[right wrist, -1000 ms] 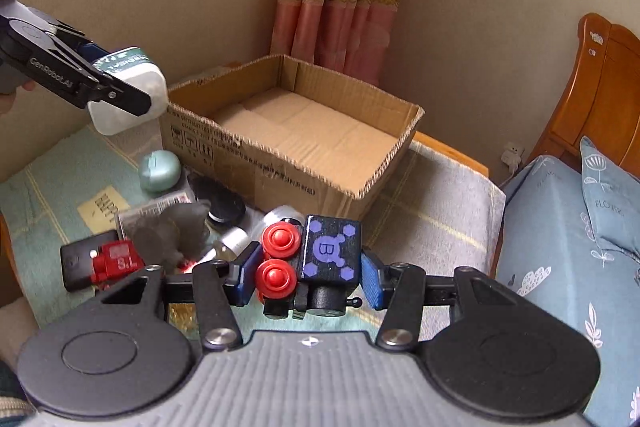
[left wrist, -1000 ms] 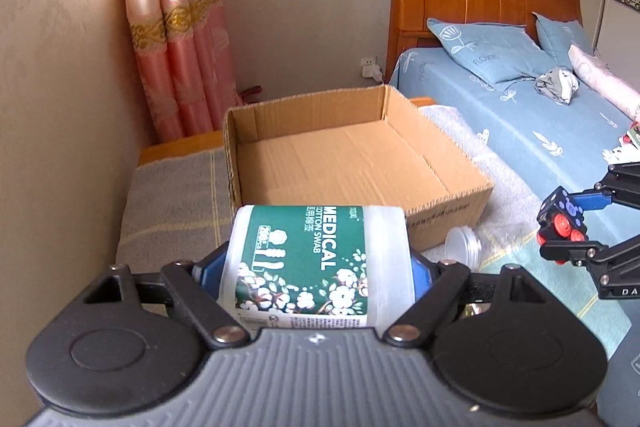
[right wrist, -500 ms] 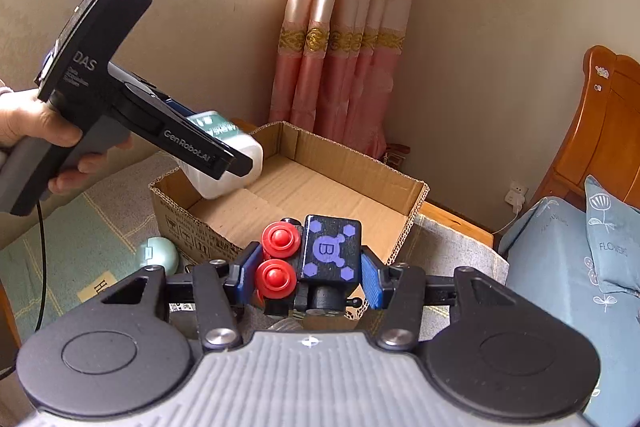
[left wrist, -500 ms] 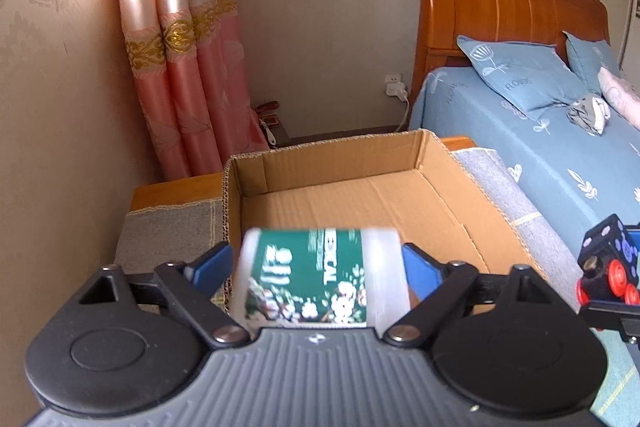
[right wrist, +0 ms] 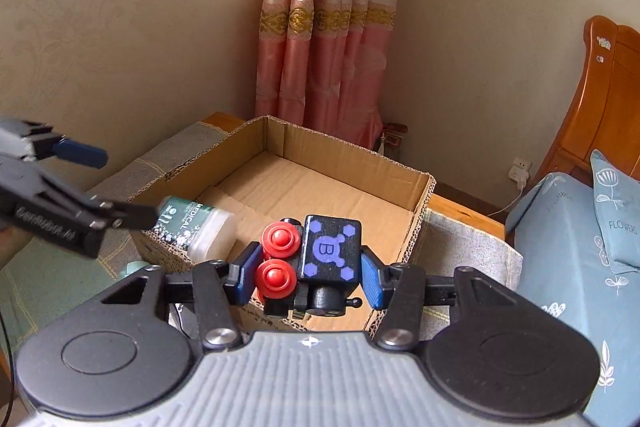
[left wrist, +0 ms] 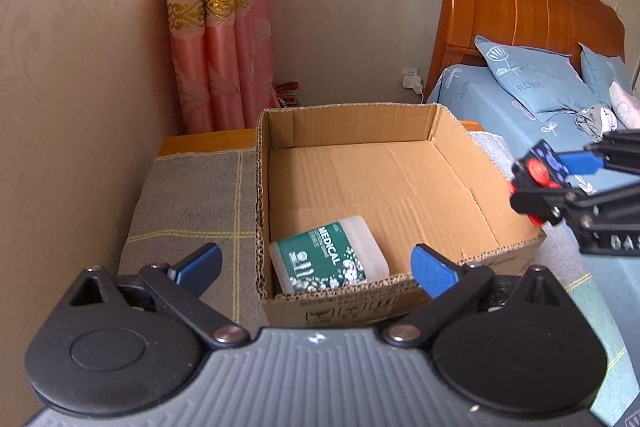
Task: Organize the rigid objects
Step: 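Carry both items into the cardboard box and open both tools, then move the left tool back to the black square case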
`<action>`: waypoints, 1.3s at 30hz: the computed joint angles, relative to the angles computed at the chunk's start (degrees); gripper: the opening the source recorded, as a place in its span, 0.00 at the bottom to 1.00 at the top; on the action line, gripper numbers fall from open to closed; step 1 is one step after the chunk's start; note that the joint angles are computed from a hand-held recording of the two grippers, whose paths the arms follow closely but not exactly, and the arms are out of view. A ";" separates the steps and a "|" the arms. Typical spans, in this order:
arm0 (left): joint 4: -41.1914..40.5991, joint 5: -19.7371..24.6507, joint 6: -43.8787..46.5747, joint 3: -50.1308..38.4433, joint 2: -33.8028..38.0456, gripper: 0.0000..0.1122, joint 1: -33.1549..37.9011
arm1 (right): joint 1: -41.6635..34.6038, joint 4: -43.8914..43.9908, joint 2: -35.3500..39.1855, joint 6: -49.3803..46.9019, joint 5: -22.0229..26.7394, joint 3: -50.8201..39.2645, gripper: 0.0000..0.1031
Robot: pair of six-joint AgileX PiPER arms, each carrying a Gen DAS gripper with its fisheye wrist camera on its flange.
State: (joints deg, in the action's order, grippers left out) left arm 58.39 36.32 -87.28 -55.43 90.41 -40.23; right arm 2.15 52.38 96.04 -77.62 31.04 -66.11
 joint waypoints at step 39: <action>3.82 9.35 -15.66 15.22 -6.20 0.90 -16.98 | 6.30 -15.89 -4.89 25.43 -16.62 9.68 1.00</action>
State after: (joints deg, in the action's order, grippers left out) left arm 62.21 45.66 -102.94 -40.21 84.21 -57.21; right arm 8.44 36.49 91.15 -52.18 14.43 -56.43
